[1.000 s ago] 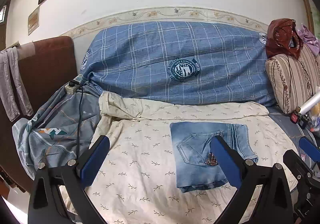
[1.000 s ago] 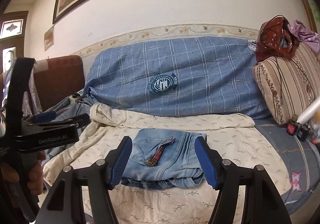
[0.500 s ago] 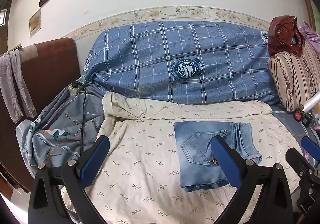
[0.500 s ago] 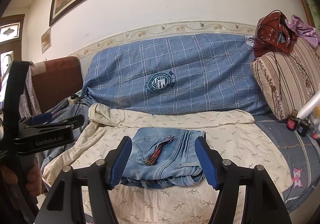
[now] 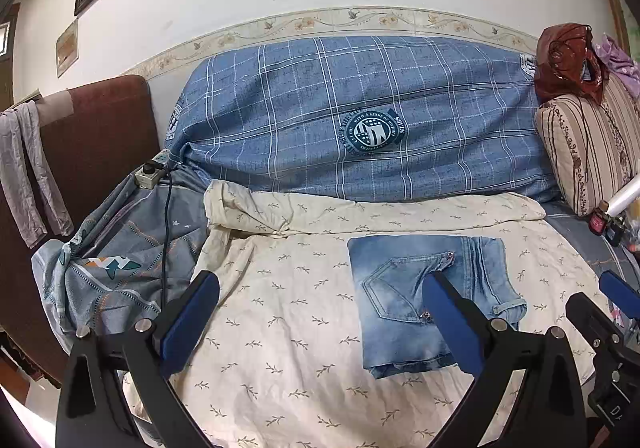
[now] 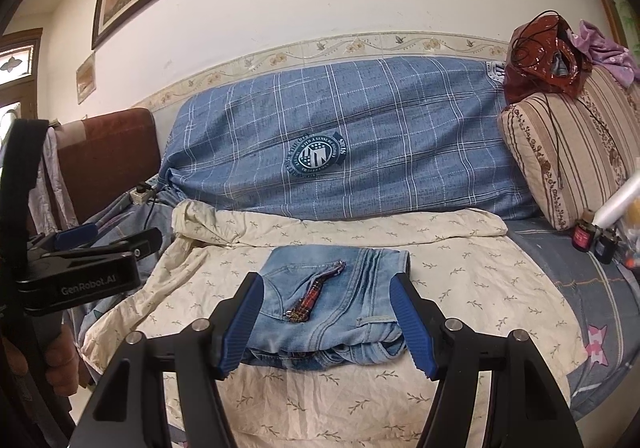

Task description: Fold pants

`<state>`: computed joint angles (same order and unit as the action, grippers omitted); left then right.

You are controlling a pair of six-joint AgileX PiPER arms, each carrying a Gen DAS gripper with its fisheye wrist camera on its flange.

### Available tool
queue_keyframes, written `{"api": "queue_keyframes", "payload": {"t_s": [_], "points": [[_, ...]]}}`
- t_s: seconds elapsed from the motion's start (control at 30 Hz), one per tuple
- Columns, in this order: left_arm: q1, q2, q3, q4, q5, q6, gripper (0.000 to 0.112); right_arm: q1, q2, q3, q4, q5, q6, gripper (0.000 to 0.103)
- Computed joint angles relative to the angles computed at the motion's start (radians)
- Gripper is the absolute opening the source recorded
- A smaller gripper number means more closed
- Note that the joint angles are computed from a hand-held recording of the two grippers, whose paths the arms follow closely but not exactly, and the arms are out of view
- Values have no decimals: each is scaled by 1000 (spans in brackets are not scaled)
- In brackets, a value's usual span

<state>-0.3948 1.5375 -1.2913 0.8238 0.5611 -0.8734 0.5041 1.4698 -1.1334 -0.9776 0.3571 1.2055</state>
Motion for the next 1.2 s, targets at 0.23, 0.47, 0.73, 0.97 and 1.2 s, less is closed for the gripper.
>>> {"api": "queue_keyframes", "payload": {"t_s": [0.23,0.47,0.73,0.97,1.2], "points": [[-1,3,-1,-5,2,2,101,-9,1,6,24,-6,-9,69],[2,12,-9,-45,2,35,101,-12,7,7,15,-7,0,69],[18,7,5,-78,-35,74,101,-6,13,0,21,4,-4,69],[49,-13,25,-132,-73,114,101,23,33,-27,2,31,2,69],[84,-22,40,-222,-122,213,101,52,51,-61,-1,66,-8,69]]}}
